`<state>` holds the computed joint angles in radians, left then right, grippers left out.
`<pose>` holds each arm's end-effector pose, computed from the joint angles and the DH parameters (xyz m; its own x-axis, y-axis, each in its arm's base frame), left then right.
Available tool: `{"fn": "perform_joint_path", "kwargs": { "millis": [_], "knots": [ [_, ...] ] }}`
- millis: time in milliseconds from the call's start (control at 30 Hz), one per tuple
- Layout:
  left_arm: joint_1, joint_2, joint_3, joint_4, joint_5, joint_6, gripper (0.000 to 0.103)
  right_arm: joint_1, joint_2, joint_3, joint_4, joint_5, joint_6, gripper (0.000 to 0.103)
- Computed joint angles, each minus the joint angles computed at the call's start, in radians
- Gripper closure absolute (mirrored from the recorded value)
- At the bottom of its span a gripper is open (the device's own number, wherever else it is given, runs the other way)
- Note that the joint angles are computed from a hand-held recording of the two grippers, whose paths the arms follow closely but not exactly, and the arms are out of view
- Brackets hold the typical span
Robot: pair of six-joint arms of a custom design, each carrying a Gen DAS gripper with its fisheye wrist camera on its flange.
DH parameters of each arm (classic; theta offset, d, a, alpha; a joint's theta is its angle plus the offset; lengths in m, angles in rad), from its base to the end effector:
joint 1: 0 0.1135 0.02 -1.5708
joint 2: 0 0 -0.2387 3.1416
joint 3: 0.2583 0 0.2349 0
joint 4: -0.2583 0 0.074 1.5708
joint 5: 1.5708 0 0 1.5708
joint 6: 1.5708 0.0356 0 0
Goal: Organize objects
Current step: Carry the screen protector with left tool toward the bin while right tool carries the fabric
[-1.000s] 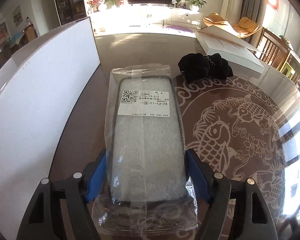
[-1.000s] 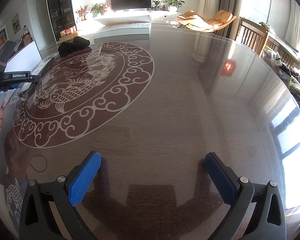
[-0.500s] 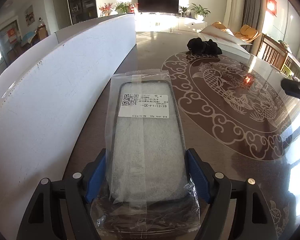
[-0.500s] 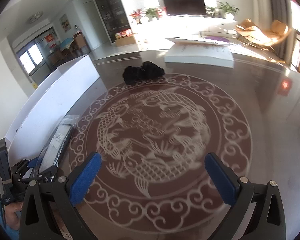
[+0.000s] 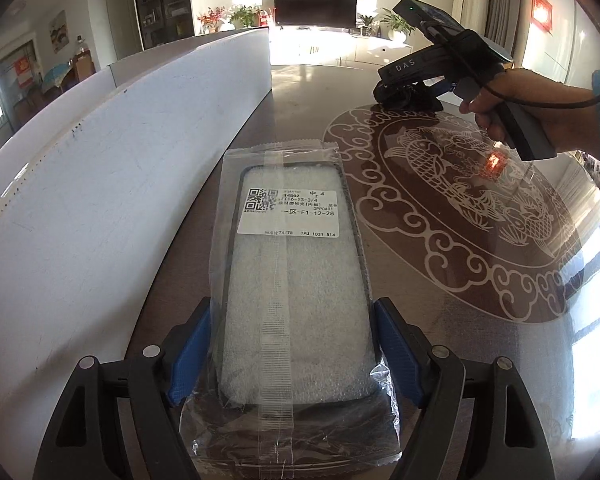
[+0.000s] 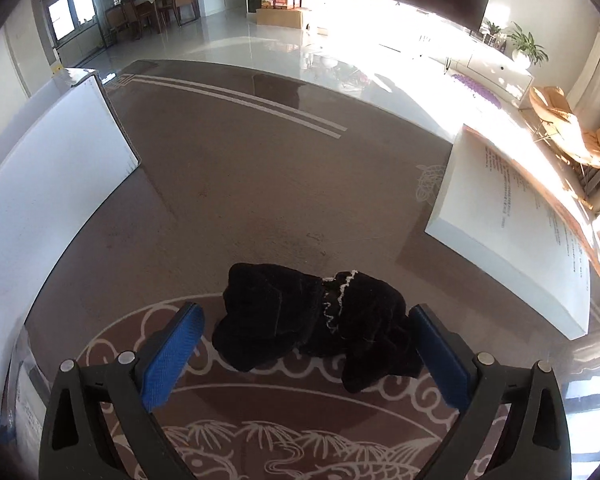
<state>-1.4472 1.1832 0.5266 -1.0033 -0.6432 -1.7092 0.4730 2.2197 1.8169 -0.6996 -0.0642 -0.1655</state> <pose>0.0381 -0.1335 0.1413 -0.7761 -0.1816 -0.6039 -0.2321 0.9727 0.0057 0.3961 0.2053 0.1721 -0.7043 -0.5451 -0.4547 -0.6047 0.7963 -0.0179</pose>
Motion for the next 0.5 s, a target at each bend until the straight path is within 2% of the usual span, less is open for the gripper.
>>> {"fn": "perform_joint_path", "kwargs": {
  "millis": [33, 100, 267, 433, 500],
  "knots": [
    [0.001, -0.001, 0.000, 0.000, 0.000, 0.001, 0.025, 0.005, 0.007, 0.005, -0.007, 0.007, 0.007, 0.034],
    [0.001, -0.004, 0.000, -0.003, 0.001, 0.002, 0.025, 0.011, -0.033, -0.062, 0.048, -0.004, 0.017, 0.039],
    [0.012, -0.007, -0.002, 0.005, 0.000, 0.016, 0.025, 0.038, -0.174, -0.289, 0.154, 0.026, 0.064, 0.040],
    [0.011, -0.007, -0.002, 0.005, 0.000, 0.016, 0.025, 0.061, -0.458, -0.684, 0.283, 0.076, 0.157, 0.039],
    [0.011, -0.007, -0.002, 0.006, 0.000, 0.015, 0.025, 0.061, -0.593, -0.828, 0.295, 0.095, 0.157, 0.039]
  ]
}}
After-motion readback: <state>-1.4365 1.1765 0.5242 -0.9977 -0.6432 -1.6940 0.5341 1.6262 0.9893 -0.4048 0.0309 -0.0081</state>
